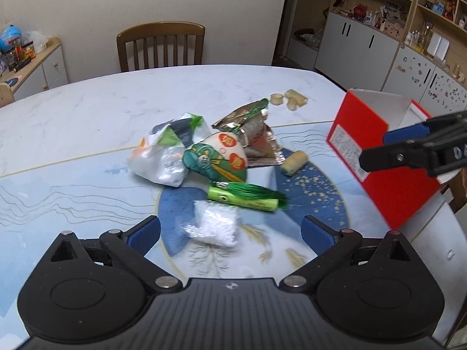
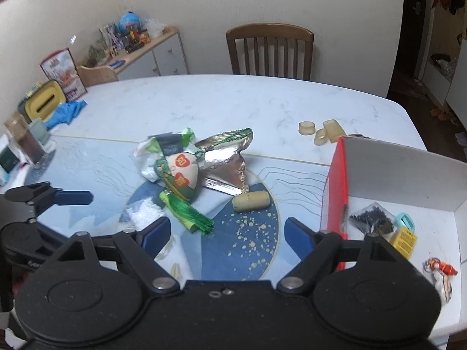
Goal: Organize objects
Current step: 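Withdraw both tools from the box back toward the pile, then grasp the cream sponge roll with the right tool while the left tool grasps the white-bead bag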
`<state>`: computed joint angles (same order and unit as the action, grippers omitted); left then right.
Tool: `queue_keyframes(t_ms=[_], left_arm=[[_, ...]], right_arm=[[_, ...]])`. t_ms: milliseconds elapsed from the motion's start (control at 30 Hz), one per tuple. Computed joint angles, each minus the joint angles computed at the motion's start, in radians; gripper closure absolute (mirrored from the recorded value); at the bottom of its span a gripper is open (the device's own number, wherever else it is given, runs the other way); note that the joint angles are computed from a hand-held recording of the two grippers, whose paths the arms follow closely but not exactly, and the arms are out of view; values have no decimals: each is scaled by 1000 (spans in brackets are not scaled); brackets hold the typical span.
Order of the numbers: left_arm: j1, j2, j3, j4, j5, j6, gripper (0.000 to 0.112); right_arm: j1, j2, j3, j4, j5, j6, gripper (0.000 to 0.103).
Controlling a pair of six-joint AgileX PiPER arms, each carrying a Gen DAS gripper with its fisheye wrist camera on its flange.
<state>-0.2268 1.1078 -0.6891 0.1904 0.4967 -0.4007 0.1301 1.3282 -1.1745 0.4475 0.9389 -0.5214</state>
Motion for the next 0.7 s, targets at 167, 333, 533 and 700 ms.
queue_keyframes(t_ms=[167,333,533,700], left_arm=[[36,41,37,26,-82,11,9],[72,91,51,-24,-157,78,9],[111,169,57,-108,-223,170,9],[135,213,61,-187,-262,252,9]], right_arm=[[78,64,-9,-75,-66,79,19],[134,148,-34,-159,-128,142,19],[168,255,-69,-271,-177,224,20],[184,314,-92,-326,-191,251,21]])
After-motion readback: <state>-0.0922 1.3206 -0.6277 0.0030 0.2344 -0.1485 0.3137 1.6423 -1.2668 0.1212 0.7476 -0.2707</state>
